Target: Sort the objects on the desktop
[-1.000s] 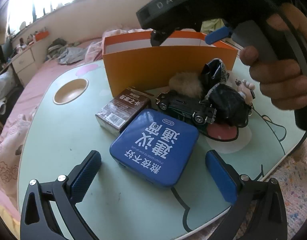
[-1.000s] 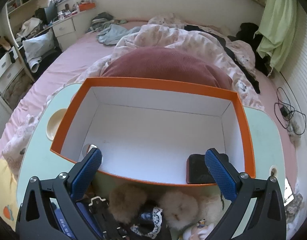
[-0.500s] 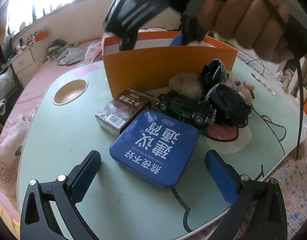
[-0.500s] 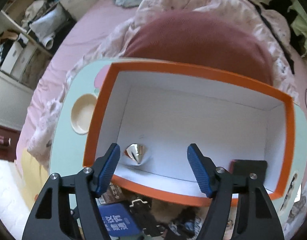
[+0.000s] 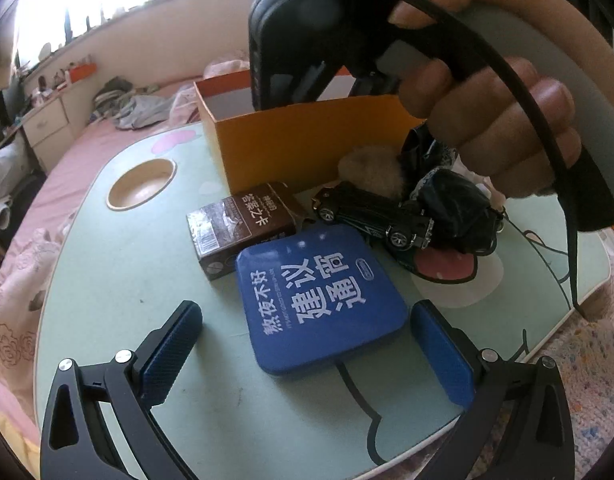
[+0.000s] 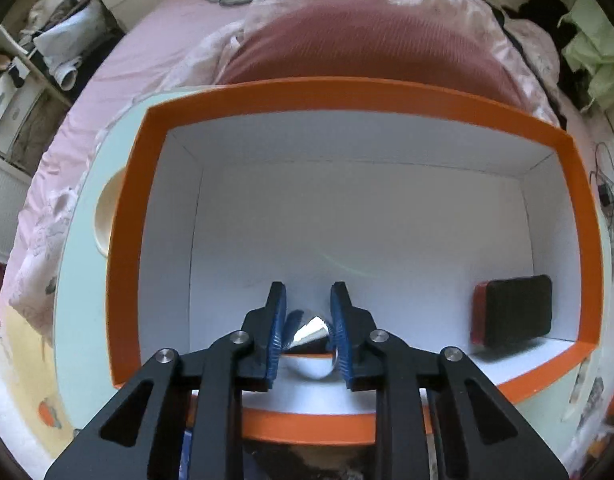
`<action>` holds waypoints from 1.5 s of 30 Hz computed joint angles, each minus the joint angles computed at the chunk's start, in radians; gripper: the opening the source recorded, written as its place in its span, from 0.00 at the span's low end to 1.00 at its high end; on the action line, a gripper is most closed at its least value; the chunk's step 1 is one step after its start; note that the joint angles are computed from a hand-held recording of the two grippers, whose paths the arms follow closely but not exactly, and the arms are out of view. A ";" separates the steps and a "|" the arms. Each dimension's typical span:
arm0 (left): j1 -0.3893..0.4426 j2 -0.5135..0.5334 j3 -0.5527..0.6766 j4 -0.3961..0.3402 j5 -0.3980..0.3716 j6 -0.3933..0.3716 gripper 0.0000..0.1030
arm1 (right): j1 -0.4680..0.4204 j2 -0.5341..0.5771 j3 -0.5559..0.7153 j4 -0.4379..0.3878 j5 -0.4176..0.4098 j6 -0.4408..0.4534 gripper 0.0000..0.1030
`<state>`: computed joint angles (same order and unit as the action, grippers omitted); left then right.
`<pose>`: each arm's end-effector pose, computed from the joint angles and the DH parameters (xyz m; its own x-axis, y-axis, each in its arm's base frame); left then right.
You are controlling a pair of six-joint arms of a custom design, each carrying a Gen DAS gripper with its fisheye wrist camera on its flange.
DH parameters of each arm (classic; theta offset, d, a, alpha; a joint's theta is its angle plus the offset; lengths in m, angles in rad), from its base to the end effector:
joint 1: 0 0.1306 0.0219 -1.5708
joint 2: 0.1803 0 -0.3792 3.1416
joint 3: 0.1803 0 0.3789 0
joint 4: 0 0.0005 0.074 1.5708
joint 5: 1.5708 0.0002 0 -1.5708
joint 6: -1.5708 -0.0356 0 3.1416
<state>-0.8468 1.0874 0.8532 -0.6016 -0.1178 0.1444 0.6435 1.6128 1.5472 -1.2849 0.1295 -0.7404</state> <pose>0.2349 -0.2601 0.3233 -0.5858 0.4468 -0.6761 0.6139 0.7893 -0.0102 0.4089 0.3003 0.3689 -0.9624 0.1144 -0.2463 0.1041 0.9931 0.0544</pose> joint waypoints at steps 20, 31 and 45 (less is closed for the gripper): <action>-0.005 -0.001 -0.002 0.002 -0.004 0.002 1.00 | -0.070 -0.208 -0.114 0.159 -0.079 -0.060 0.00; -0.001 0.000 0.000 0.003 -0.002 -0.002 1.00 | -0.059 -0.024 0.055 -0.083 -0.246 0.033 0.43; 0.000 0.011 0.013 0.002 -0.001 -0.001 1.00 | -0.030 0.136 0.248 -0.265 -0.256 0.116 0.31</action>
<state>-0.8465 1.0988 0.8659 -0.5993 -0.1187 0.1436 0.6135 1.7485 1.7953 -1.5498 -0.1262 -0.6242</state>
